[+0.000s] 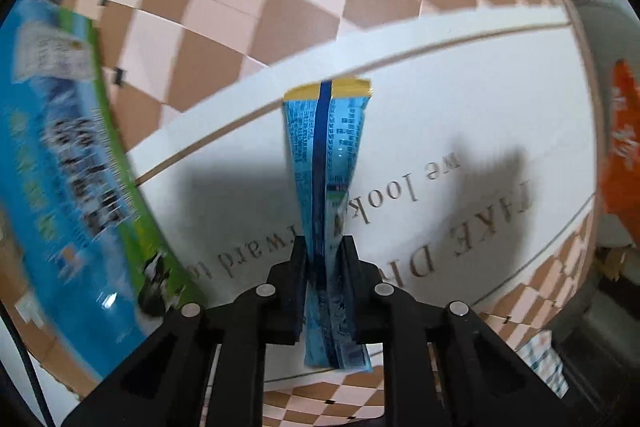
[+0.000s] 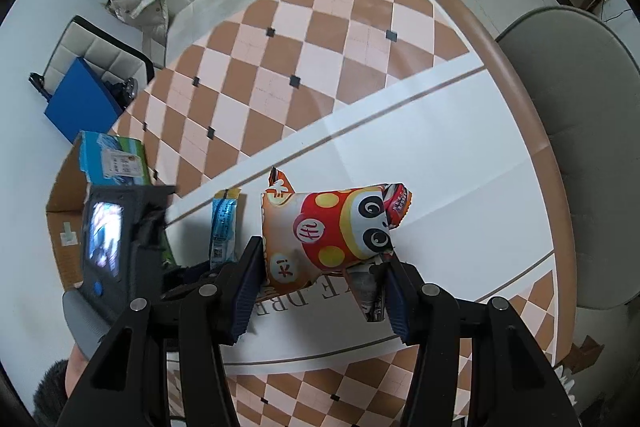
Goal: Organize soft objects
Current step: 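Drop stick packet and orange bag into the box and open both tools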
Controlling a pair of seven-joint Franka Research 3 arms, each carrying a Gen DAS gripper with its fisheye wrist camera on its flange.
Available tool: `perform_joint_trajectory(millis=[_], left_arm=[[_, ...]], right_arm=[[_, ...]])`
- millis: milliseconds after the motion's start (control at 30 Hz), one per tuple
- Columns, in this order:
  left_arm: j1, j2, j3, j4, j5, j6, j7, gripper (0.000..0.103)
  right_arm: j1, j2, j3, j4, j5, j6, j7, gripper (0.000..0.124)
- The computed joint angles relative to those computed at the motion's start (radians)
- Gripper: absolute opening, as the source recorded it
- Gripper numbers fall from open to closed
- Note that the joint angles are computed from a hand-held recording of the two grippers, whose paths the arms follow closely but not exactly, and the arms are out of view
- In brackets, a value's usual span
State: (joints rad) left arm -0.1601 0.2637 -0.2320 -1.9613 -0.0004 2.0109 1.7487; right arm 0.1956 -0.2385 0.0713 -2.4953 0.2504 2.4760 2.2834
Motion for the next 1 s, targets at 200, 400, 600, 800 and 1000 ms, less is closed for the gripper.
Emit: perform_joint_trajectory(millis=[200,400,600,800,1000], left_arm=[[0.057,-0.157,0.018,-0.054,-0.173,0.006,0.117,0.013],[0.103,-0.247,0.081,0.005,-0.268,-0.042,0.207,0.013],[0.173,-0.255,0.148,0.079,-0.222,-0.052,0.233,0.013],[0.27,-0.18,0.199,0.151,-0.08,-0.015,0.19,0.013],[0.347,-0.027,0.218,0.277,0.044,-0.05,0.127,0.013]], right_arm=[[0.003,-0.062,0.01,0.004,-0.002,0.011,0.007,0.057],[0.028,-0.069,0.038,0.072,-0.013,0.006,0.007,0.057],[0.106,0.045,0.07,0.234,0.008,0.019,-0.034,0.057],[0.215,0.313,0.1,0.512,0.064,0.016,-0.115,0.057],[0.311,0.622,0.111,0.854,0.059,-0.097,-0.131,0.057]])
